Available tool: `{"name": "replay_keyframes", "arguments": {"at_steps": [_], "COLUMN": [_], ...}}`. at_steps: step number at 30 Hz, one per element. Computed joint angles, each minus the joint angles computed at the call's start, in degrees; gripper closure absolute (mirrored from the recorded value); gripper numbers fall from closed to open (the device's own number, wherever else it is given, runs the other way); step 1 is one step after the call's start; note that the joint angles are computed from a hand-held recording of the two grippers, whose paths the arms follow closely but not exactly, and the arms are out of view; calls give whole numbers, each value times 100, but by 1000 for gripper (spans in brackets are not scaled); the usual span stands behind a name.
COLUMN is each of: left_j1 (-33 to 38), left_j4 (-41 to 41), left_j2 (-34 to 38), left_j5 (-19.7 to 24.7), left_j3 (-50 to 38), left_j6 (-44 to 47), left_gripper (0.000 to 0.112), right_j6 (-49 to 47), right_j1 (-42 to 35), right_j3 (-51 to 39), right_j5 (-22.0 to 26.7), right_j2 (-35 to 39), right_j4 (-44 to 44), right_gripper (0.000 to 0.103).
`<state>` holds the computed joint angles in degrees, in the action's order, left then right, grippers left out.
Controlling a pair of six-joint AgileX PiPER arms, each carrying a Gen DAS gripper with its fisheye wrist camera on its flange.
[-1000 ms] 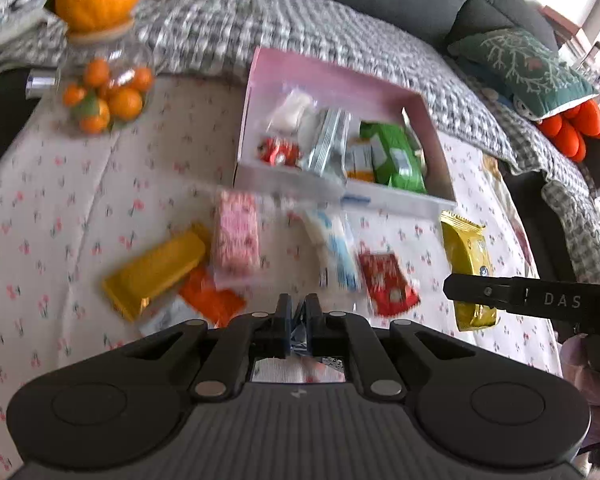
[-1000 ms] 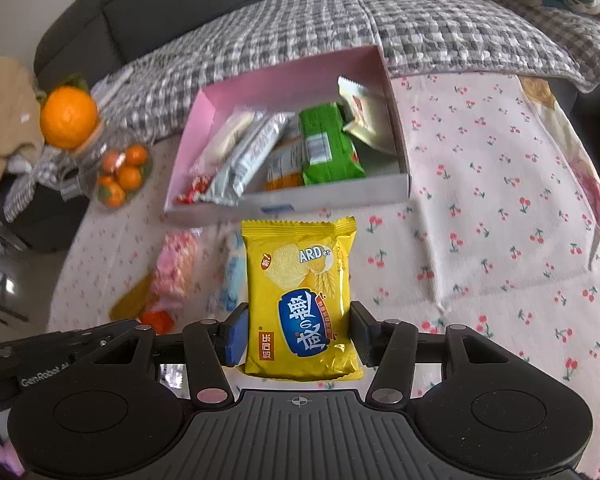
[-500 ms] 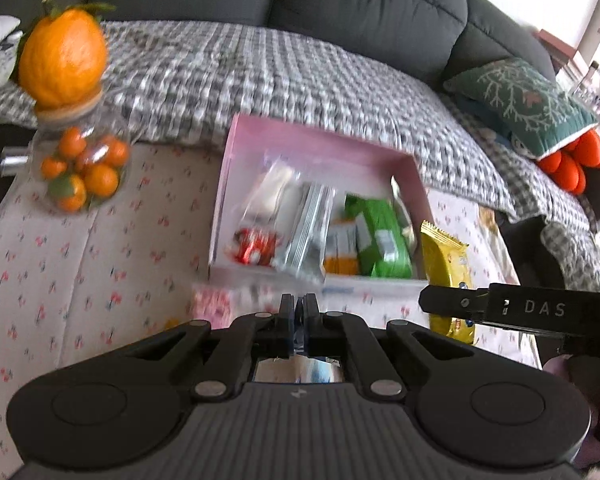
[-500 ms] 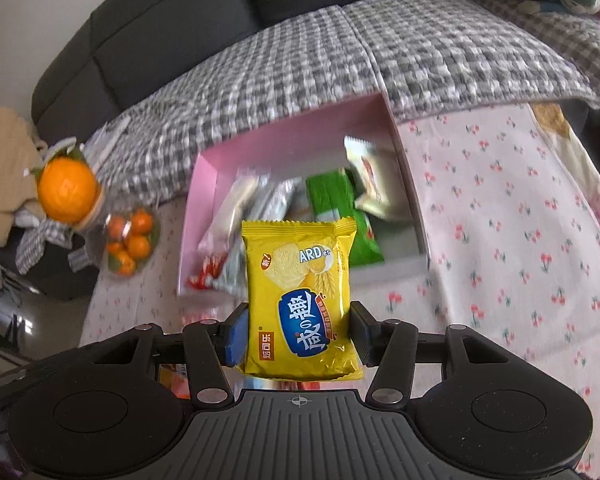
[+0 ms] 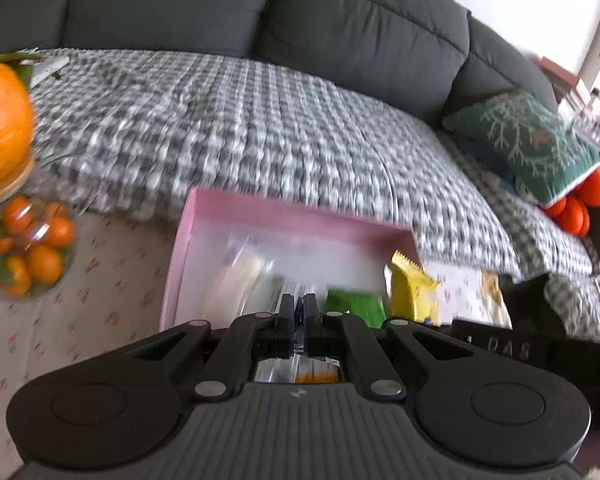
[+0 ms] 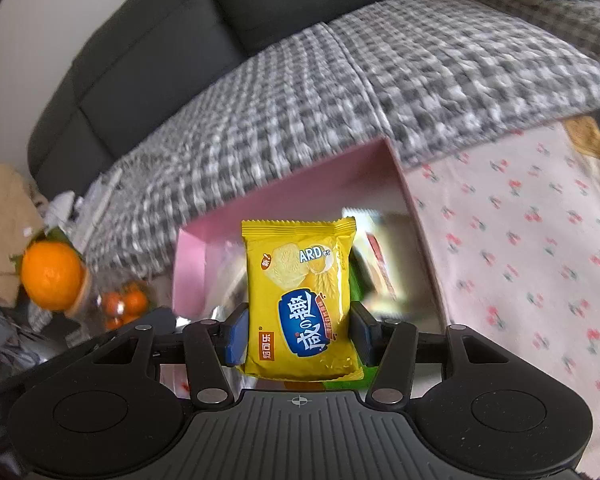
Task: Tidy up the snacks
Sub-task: 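Carry the candy and yellow chip packet into the pink box and open both tools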
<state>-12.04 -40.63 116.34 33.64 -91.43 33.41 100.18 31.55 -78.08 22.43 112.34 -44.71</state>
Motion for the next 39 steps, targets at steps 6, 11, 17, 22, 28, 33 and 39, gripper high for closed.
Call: {"name": "replay_keyframes", "arguments": {"at_steps": [6,11,17,22,28,33,39], "left_j1": [-135,-197,-277,-276,-294,-234,-170], "left_j4": [-122,-116,54,323,628,592,787], "left_j2": [716,1130,1477,1543,1456,1323,995], "left_j5": [-175,-320,-341,-183,-291,-265,-117], "left_j3": [-811,-1252,-1627,-1703,-1575,-1393,-1046], "left_j6": [-133,-181,-140,-231,-202,-101,-125], "left_gripper": [109,109,107,88,53,34,19], "right_j6": [103,-310,-357,72,286,268,-6], "right_j1": [-283,-408,-452,-427,-376,-261,-85], "right_j3": [-357,-781,-913,-859,-788,-750,-660], "right_j5": [-194,-80,-86,1,139,305,676], "right_j2": [403,747,929,918,801,710,506], "right_j4": [-452,-257,-260,-623,-790,-623,-276], "right_gripper": [52,52,51,35,20,12,11]}}
